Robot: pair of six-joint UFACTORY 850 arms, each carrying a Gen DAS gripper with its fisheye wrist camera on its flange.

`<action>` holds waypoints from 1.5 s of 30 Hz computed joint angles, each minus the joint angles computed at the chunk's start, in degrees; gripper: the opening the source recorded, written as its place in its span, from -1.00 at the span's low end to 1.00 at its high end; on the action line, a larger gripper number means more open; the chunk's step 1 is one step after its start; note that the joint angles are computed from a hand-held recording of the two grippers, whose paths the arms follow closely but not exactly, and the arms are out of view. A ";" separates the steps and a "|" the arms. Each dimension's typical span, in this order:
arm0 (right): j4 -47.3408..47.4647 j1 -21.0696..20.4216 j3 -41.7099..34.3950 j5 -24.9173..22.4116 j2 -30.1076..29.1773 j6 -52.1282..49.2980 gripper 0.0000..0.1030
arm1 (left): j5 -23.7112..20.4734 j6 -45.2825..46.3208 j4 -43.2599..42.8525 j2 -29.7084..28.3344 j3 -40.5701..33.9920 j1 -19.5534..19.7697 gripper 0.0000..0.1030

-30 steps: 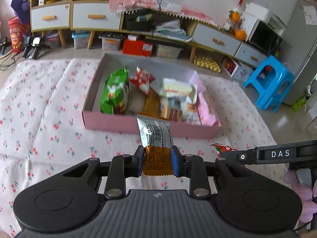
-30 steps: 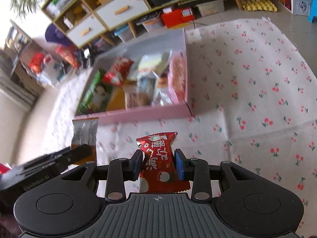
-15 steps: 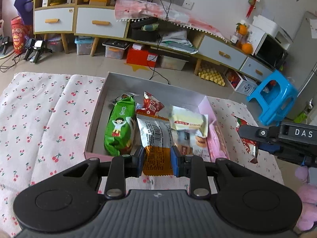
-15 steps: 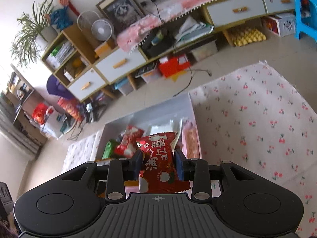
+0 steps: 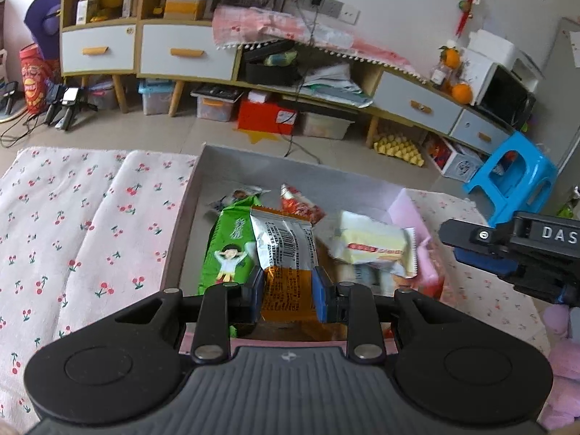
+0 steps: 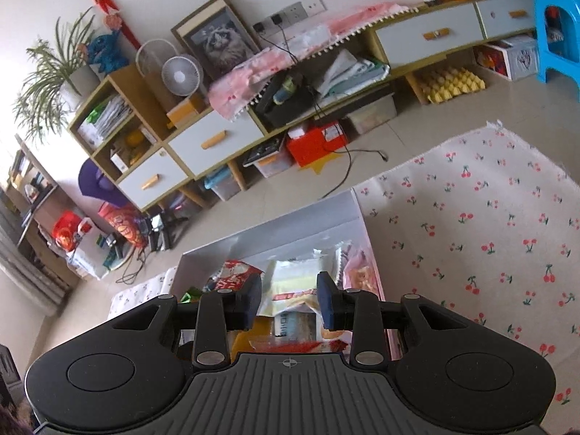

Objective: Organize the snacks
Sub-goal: 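Lower the biscuit packet into the box while right lowers the candy there, then move both open grippers back to the last two snacks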

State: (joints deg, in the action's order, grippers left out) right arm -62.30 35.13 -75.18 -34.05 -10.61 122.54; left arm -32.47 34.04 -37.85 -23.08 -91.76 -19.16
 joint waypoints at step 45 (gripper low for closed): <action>14.71 3.66 7.51 -5.50 10.84 -18.84 0.43 | 2.41 7.06 4.45 10.40 10.57 -1.45 0.82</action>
State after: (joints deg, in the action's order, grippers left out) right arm -47.59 38.79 -67.67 -39.55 0.23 103.70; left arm -30.07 41.10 -33.39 -12.68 -81.19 -20.61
